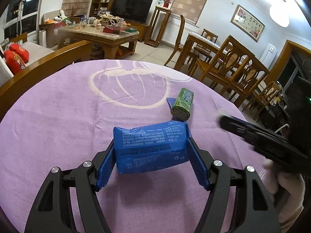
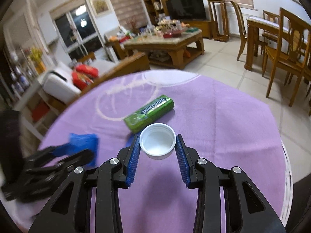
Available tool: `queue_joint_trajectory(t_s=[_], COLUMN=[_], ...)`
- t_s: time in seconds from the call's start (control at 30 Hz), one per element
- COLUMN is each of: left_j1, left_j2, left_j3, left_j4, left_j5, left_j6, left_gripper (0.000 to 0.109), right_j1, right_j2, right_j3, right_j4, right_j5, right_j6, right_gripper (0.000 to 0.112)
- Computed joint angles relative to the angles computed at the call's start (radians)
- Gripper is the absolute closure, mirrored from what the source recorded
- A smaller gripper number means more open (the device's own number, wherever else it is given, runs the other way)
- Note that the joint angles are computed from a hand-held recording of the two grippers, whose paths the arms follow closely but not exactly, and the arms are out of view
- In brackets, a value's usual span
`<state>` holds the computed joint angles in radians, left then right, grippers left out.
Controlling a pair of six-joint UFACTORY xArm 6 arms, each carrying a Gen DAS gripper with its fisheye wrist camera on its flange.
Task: Collect trash
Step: 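Carry the blue packet and white cap over the bin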
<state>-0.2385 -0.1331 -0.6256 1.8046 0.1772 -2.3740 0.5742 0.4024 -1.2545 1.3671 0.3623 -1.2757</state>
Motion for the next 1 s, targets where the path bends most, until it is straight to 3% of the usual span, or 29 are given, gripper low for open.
queue_joint_trajectory(t_s=[0.23,0.33,0.43,0.6,0.7,1.0], left_j1=[-0.055,-0.094,-0.141,-0.262,-0.318,-0.468], left_j2=[-0.026,-0.019,-0.007,0.041,0.103,0.394], left_j3=[-0.028,-0.042,-0.072,-0.152,-0.23,-0.58], left_j4=[0.279,0.269,0.336,0.267,0.256,0.087], left_j5=[0.048,0.085,0.106,0.162,0.146,0.083], left_j6=[-0.263,-0.226,-0.283,-0.139,-0.098,0.198], left_gripper=[0.039,0.039,0.039,0.039,0.039,0.039], right_j1=[-0.128,-0.209,-0.288,-0.494,-0.624,-0.988], right_j2=[-0.29,-0.423,-0.518,-0.653,-0.689,-0.543], right_j3=[0.296,0.43,0.523,0.653,0.698,0.632], right_j4=[0.362,0.462,0.508,0.535,0.523,0.452], right_j5=[0.15,0.212,0.258,0.38,0.451,0.641], right_j6=[-0.304,-0.399,-0.453,-0.504,-0.511,-0.475], right_gripper=[0.075,0.075,0.075,0.075,0.075,0.075])
